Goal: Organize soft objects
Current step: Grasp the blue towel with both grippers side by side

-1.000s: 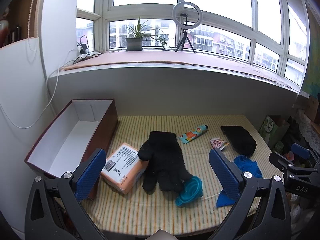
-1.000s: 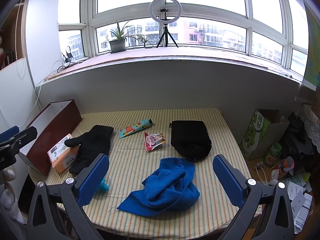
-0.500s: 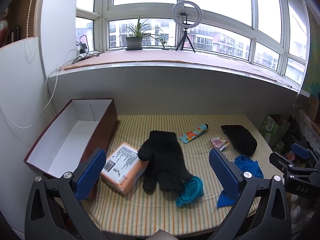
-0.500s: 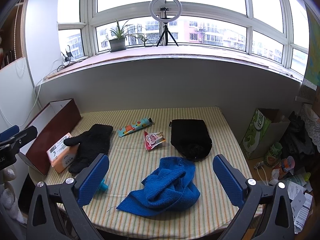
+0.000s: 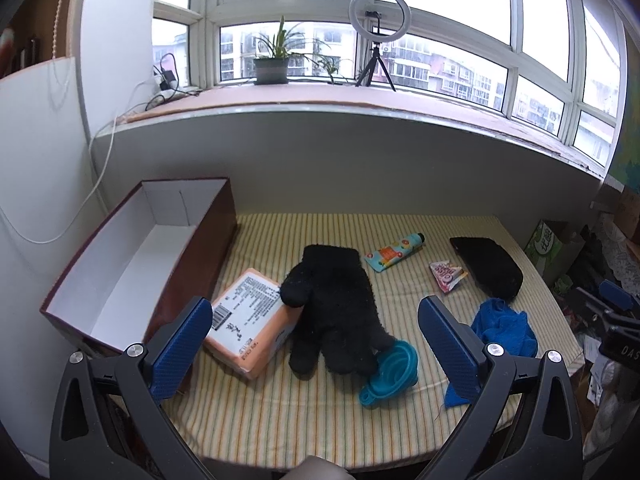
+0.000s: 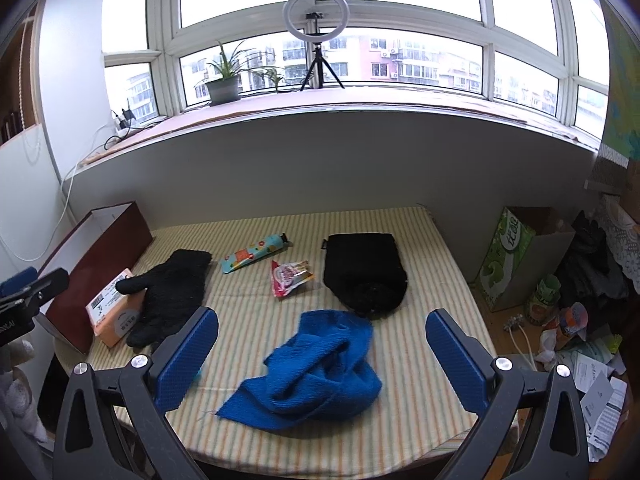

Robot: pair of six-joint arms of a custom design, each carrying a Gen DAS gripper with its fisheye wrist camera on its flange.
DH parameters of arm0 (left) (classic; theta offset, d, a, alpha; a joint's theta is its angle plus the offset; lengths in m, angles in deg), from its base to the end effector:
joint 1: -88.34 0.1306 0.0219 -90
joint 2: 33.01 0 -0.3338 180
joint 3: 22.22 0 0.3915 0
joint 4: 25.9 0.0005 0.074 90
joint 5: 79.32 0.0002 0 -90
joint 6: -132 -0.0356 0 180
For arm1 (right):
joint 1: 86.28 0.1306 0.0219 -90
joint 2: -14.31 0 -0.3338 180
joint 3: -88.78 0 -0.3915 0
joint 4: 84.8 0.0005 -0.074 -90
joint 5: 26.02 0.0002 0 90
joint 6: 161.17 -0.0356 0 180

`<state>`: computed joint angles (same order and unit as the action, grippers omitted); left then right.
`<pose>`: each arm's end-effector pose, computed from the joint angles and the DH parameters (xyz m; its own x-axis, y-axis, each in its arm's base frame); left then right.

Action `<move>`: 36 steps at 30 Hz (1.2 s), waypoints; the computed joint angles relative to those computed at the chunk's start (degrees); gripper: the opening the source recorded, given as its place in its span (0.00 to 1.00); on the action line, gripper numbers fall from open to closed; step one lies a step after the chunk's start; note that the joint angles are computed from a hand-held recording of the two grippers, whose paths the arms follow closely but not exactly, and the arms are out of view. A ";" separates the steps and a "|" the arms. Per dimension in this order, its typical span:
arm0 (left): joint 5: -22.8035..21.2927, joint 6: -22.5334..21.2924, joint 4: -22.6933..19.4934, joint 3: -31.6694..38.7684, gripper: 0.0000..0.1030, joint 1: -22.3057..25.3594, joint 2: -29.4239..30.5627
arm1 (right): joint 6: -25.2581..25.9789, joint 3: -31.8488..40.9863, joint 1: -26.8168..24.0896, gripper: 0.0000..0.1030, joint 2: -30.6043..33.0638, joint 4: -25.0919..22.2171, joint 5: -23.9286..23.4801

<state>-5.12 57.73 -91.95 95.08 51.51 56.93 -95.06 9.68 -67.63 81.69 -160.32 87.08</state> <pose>0.3686 -0.2646 0.5765 -0.5919 0.1173 -0.7975 0.2558 0.9655 -0.0478 0.2880 0.0819 0.5833 -0.5869 0.1951 -0.7858 0.2404 0.9688 0.0609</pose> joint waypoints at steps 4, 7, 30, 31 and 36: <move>3.15 -0.91 0.17 -1.03 0.99 -0.46 0.01 | 1.14 -1.60 -4.17 0.99 -1.63 0.56 -5.81; 5.57 -1.58 0.18 -1.11 0.99 -1.26 0.56 | 1.18 -2.49 -7.85 0.99 -2.11 -0.22 -11.10; 27.39 -6.03 -10.11 10.31 0.76 -8.29 16.85 | 5.39 -4.14 -18.93 0.94 5.01 -7.31 -33.73; 27.67 -6.19 -10.48 10.93 0.74 -8.34 17.49 | 5.44 -4.10 -19.06 0.94 5.36 -7.48 -34.46; 29.74 -6.18 -11.35 13.07 0.65 -8.31 19.92 | 5.53 -4.12 -19.52 0.90 6.97 -7.78 -36.61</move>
